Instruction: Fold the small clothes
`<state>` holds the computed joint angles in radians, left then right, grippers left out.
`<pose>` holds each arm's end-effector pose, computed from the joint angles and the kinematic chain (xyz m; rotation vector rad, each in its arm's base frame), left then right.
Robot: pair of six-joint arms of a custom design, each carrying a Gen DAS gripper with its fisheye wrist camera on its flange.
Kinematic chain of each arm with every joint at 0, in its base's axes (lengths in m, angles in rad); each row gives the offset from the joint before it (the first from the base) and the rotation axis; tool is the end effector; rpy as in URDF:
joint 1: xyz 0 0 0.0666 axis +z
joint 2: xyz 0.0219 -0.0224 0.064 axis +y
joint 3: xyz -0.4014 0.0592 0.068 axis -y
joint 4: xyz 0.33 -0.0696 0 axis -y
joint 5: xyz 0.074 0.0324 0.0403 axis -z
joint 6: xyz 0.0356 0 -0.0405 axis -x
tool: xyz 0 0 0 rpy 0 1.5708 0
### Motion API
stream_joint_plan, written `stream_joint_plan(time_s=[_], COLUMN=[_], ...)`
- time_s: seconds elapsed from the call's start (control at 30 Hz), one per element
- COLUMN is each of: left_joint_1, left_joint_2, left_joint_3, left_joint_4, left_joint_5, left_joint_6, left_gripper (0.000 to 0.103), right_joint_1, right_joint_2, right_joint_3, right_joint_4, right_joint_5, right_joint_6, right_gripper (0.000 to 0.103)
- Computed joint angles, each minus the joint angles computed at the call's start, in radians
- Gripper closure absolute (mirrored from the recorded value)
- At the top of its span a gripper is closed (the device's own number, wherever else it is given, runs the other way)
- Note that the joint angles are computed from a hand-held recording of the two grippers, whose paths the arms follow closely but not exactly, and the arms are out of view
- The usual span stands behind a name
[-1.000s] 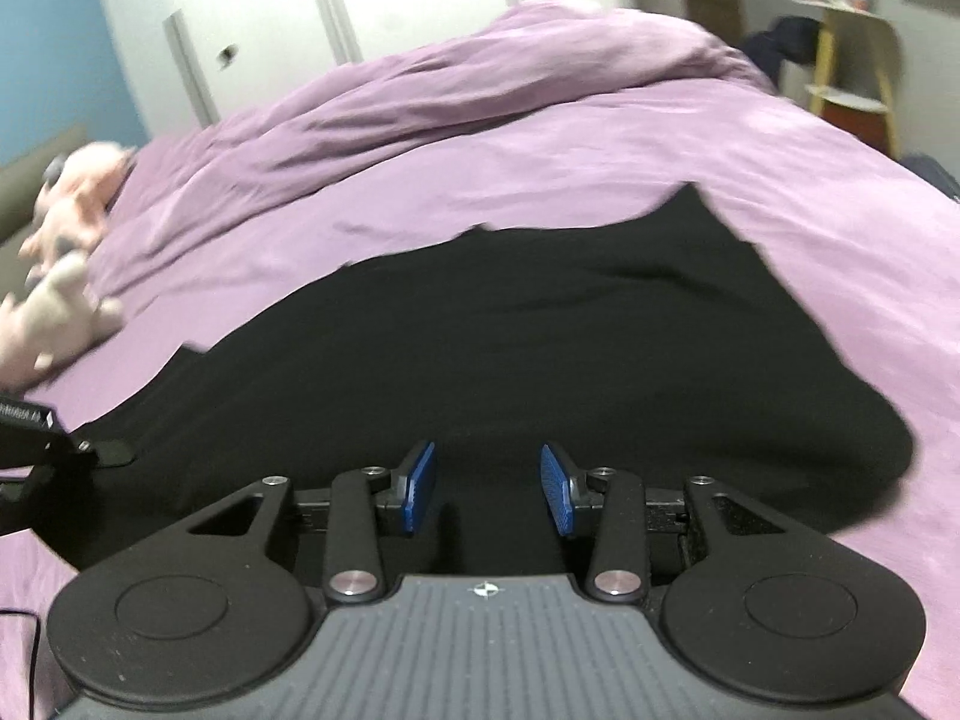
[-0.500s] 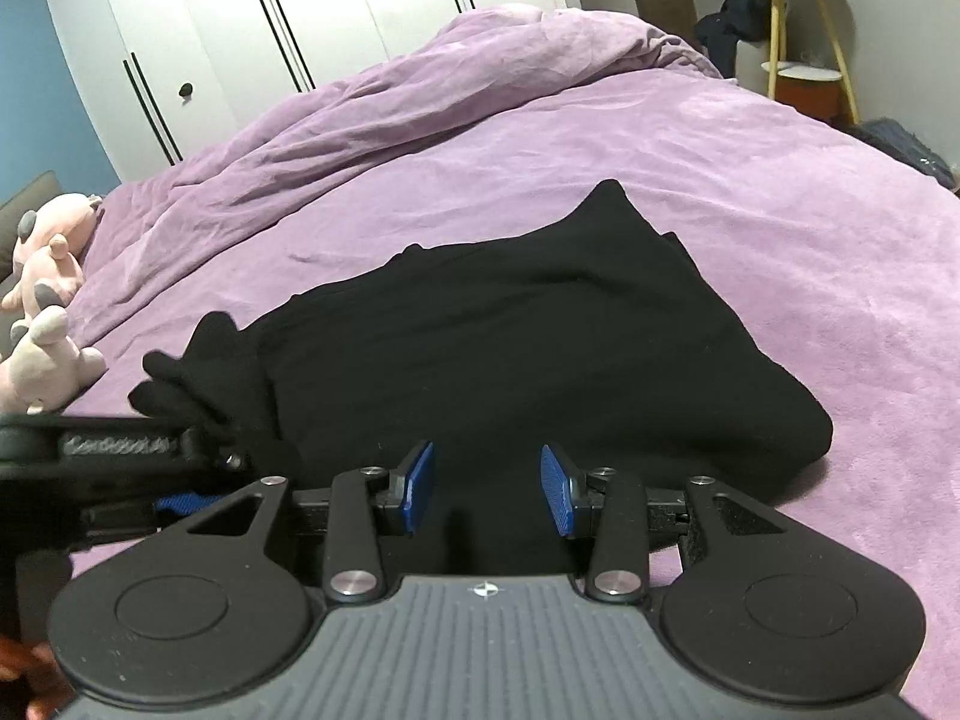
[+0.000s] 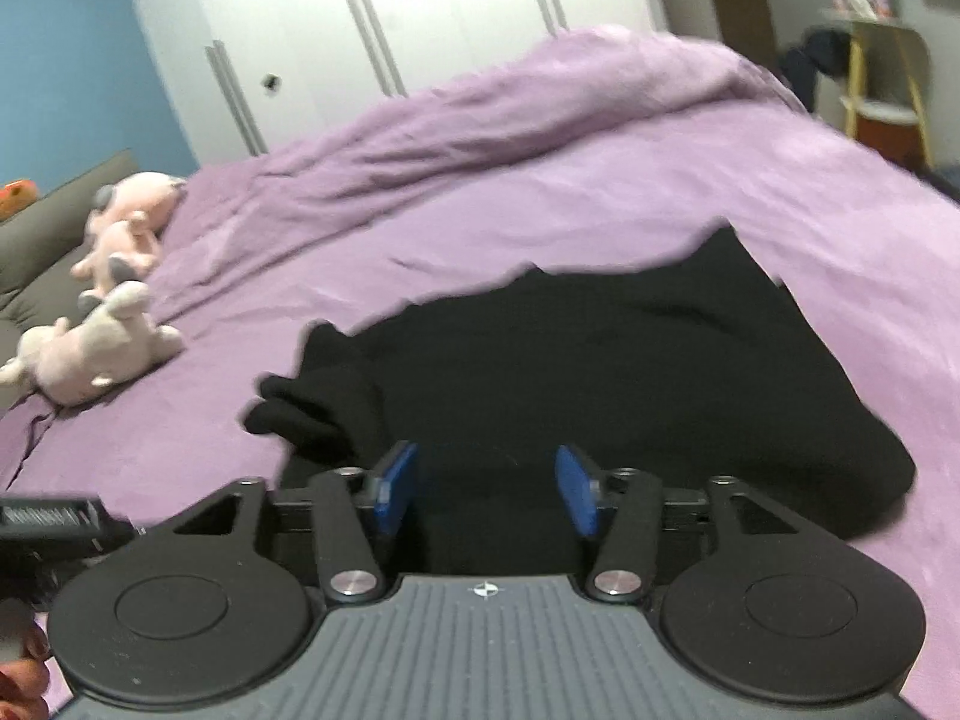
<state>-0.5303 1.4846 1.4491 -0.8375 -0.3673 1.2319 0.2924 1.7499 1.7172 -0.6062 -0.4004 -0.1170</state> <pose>0.3976 -0.2188 0.4424 -0.9761 2.1959 -0.3895 0.5474 0.1789 0.4388 -0.4201 2.1917 0.6680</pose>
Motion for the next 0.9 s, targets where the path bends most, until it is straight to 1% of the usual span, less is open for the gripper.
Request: stream_joint_plan(time_s=[0.03, 0.1, 0.13, 0.17, 0.23, 0.27, 0.3, 0.33, 0.4, 0.43, 0.47, 0.5, 0.53, 0.6, 0.63, 0.67, 0.7, 0.73, 0.77, 0.8, 0.83, 0.87, 0.9], left_joint_1=[-0.007, -0.019, -0.019, -0.019, -0.02, -0.019, -0.019, -0.019, -0.017, -0.014, -0.025, -0.026, -0.027, -0.027, -0.028, -0.028, -0.027, -0.026, -0.024, -0.02, -0.013, -0.011, -0.004], left_joint_2=[-0.006, -0.008, -0.013, -0.016, -0.026, -0.032, -0.039, -0.043, -0.045, -0.042, -0.049, -0.048, -0.044, -0.034, -0.026, -0.018, -0.006, 0.005, 0.015, 0.025, 0.038, 0.055, 0.077], left_joint_3=[-0.001, 0.005, 0.002, -0.001, -0.012, -0.024, -0.033, -0.04, -0.043, -0.041, -0.041, -0.042, -0.04, -0.039, -0.035, -0.03, -0.024, -0.019, -0.015, -0.014, -0.009, 0.006, 0.029], left_joint_4=[-0.039, -0.109, -0.132, -0.152, -0.162, -0.156, -0.153, -0.149, -0.139, -0.134, -0.138, -0.121, -0.102, -0.058, -0.038, -0.019, 0.001, 0.024, 0.049, 0.081, 0.103, 0.103, 0.099], left_joint_5=[-0.027, -0.08, -0.093, -0.098, -0.096, -0.094, -0.093, -0.094, -0.089, -0.087, -0.094, -0.095, -0.095, -0.087, -0.081, -0.073, -0.064, -0.054, -0.043, -0.028, -0.01, 0.002, 0.02], left_joint_6=[0.028, 0.084, 0.103, 0.121, 0.132, 0.132, 0.133, 0.129, 0.109, 0.096, 0.095, 0.079, 0.064, 0.033, 0.019, 0.003, -0.013, -0.029, -0.039, -0.047, -0.047, -0.039, -0.044], left_gripper=[0.059, 0.057, 0.056, 0.056, 0.055, 0.054, 0.054, 0.053, 0.053, 0.053, 0.053, 0.053, 0.052, 0.052, 0.052, 0.052, 0.052, 0.052, 0.051, 0.05, 0.05, 0.05, 0.05], right_joint_1=[0.01, 0.039, 0.058, 0.08, 0.122, 0.139, 0.154, 0.164, 0.182, 0.189, 0.185, 0.167, 0.144, 0.099, 0.082, 0.065, 0.053, 0.044, 0.036, 0.027, 0.02, 0.01, 0.001], right_joint_2=[0.005, 0.032, 0.051, 0.072, 0.112, 0.128, 0.145, 0.157, 0.18, 0.187, 0.203, 0.224, 0.247, 0.29, 0.307, 0.326, 0.328, 0.316, 0.295, 0.275, 0.259, 0.246, 0.242], right_joint_3=[0.017, 0.07, 0.1, 0.127, 0.175, 0.19, 0.209, 0.222, 0.247, 0.255, 0.281, 0.325, 0.371, 0.435, 0.457, 0.483, 0.48, 0.453, 0.415, 0.382, 0.353, 0.331, 0.325], right_joint_4=[-0.002, -0.042, -0.063, -0.077, -0.098, -0.095, -0.094, -0.091, -0.09, -0.087, -0.098, -0.127, -0.161, -0.209, -0.237, -0.281, -0.295, -0.281, -0.255, -0.234, -0.217, -0.215, -0.23], right_joint_5=[-0.003, 0.001, 0.004, 0.027, 0.092, 0.109, 0.119, 0.119, 0.133, 0.147, 0.143, 0.106, 0.065, 0.032, 0.03, 0.029, 0.018, 0.006, -0.005, -0.015, -0.028, -0.058, -0.096], right_joint_6=[0.02, 0.092, 0.143, 0.202, 0.307, 0.348, 0.385, 0.414, 0.469, 0.473, 0.438, 0.345, 0.224, -0.031, -0.099, -0.141, -0.148, -0.146, -0.149, -0.155, -0.161, -0.166, -0.165], right_gripper=[0.037, 0.036, 0.036, 0.036, 0.036, 0.039, 0.042, 0.048, 0.071, 0.085, 0.086, 0.087, 0.087, 0.087, 0.086, 0.085, 0.084, 0.08, 0.072, 0.069, 0.067, 0.067, 0.066])
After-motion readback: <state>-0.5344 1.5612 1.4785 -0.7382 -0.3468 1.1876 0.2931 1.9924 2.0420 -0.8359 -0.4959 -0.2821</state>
